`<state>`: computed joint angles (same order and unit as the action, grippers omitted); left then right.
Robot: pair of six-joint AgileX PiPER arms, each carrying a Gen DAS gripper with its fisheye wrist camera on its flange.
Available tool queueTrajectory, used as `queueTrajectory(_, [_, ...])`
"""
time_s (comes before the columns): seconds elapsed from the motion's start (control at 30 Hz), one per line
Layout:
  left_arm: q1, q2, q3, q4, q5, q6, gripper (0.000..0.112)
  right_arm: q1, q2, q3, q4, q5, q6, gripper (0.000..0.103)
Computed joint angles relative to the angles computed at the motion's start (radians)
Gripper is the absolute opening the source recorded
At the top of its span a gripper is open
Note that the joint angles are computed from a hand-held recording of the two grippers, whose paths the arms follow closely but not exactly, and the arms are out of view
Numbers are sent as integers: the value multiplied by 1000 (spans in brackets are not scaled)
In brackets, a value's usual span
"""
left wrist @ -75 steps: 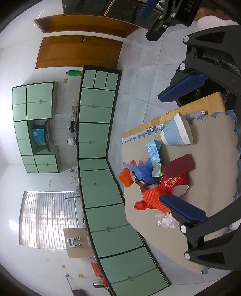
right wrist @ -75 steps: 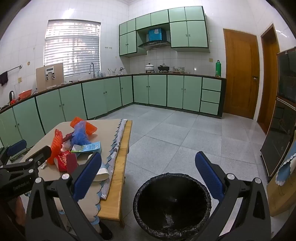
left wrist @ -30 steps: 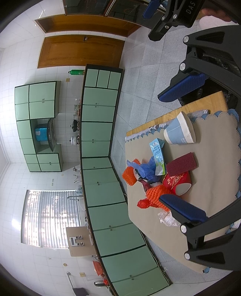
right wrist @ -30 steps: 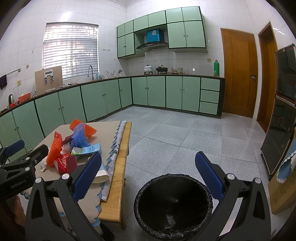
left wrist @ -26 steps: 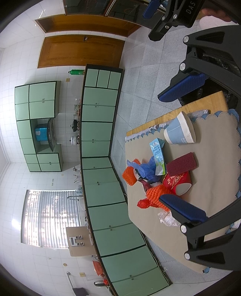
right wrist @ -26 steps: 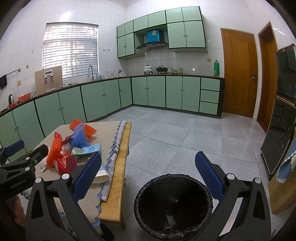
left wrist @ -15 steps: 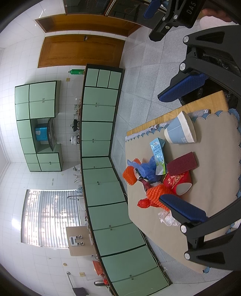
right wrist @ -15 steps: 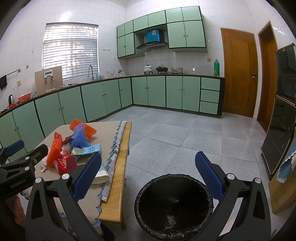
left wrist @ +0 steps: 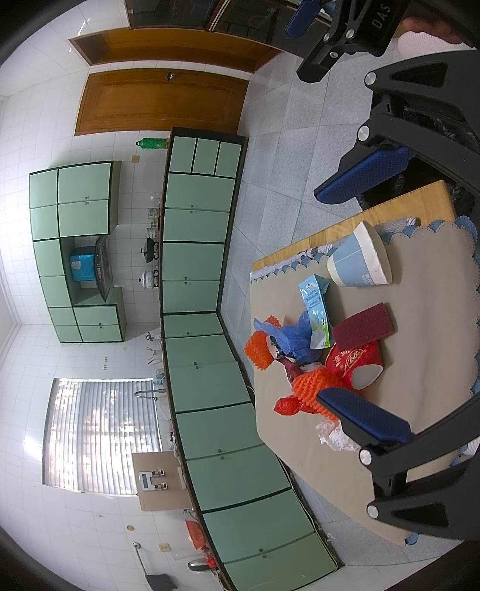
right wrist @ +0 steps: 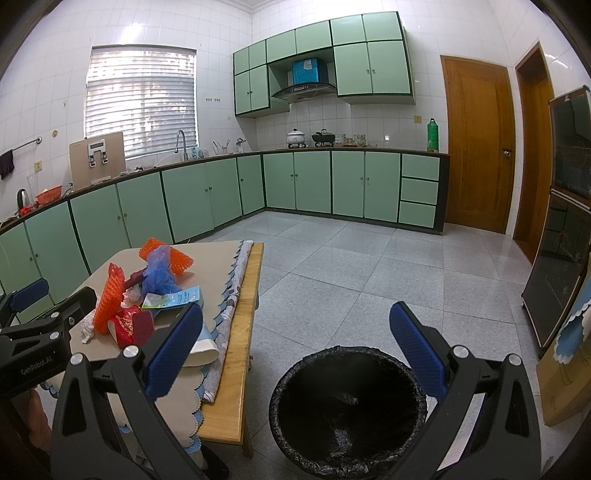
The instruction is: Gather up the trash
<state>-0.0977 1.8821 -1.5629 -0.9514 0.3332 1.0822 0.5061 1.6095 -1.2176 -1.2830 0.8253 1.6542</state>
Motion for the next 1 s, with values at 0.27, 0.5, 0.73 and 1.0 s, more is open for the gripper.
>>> queueTrajectory(0.27, [0,0,2,-7,-1,7,97,-5,1,-8,8,-2,-8,98])
queueTrajectory(0.5, [5,12,-18,20,8,-25,97,-9,5,-8,8,-5,-3,98])
queueTrajectory(0.73, [13,36,-42,48,1,-53,97,-30,38,-27,8,-44,14,98])
queueTrajectory(1.0, [72,107,-133,199,-15,-205,97,-54,160,-156,11,-135,-23,98])
